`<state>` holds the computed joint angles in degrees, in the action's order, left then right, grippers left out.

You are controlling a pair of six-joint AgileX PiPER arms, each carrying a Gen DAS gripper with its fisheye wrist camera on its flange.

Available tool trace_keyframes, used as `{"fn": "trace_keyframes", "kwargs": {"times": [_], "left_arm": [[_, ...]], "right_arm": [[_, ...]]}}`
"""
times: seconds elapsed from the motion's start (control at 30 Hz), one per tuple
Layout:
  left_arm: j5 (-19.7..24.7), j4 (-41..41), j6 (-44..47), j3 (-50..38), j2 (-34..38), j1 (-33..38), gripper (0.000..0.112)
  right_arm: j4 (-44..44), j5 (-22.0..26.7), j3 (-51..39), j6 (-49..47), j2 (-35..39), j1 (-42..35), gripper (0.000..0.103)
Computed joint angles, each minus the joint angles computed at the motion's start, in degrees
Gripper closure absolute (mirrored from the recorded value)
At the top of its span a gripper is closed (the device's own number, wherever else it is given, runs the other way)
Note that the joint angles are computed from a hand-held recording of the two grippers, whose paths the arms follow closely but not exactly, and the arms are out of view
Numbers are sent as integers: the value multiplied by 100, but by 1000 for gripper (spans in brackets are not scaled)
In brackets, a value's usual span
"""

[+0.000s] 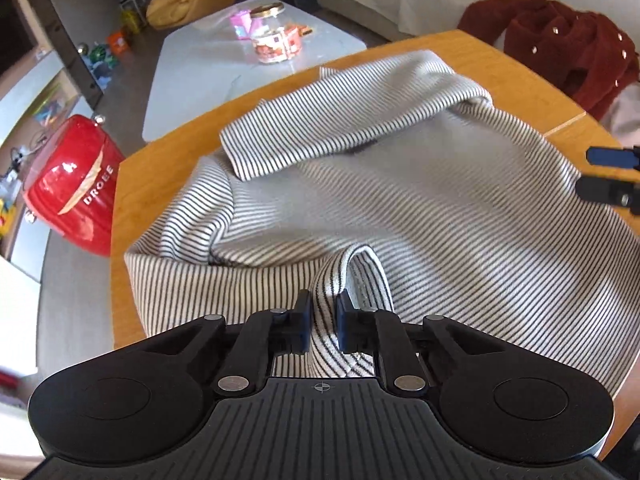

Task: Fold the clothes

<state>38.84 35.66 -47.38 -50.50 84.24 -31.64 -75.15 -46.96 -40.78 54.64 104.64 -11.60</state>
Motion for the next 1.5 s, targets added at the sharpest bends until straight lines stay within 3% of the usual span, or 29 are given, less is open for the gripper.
{"fn": "trace_keyframes", "kwargs": {"times": [0.1, 0.23, 0.37, 0.5, 0.7, 0.93, 1.07, 1.17, 1.3, 1.43, 1.5], "left_arm": [[-80, -166, 106, -212, -467, 368, 99], [-63, -393, 260, -897, -699, 951, 100], [-36, -1149, 747, -2023, -527, 1736, 100], [104, -1467, 926, -3359, 190, 1980, 100], [291, -2144, 1373, -5193, 1744, 1541, 100], [338, -3143, 2103, -6449, 3206, 934, 95], [-160, -3491, 2290, -6030, 3164, 924, 84], [-641, -3579, 2353, -5055, 2749, 1045, 68], [-1249, -3578, 2379, -3635, 2148, 1320, 60], [-1980, -3263, 2111, -2119, 1588, 1618, 50], [-2465, -2783, 1644, -1357, 1336, 1703, 38]], "right_arm": [[-105, -326, -18, 23, 27, -52, 0], [-10, -237, -119, 199, 298, -15, 0], [-293, -841, -312, 658, 625, -431, 0], [-463, -937, -430, 1004, 739, -517, 0], [-384, -1021, -407, 982, 778, -574, 0], [-473, -1021, -493, 1206, 836, -606, 0], [-575, -977, -559, 1402, 864, -601, 0], [-726, -1011, -649, 1540, 908, -616, 0], [-1064, -1087, -812, 1705, 959, -588, 0], [-1534, -1437, -998, 2052, 1091, -673, 0], [-1686, -1431, -1020, 2197, 1053, -630, 0]]}}
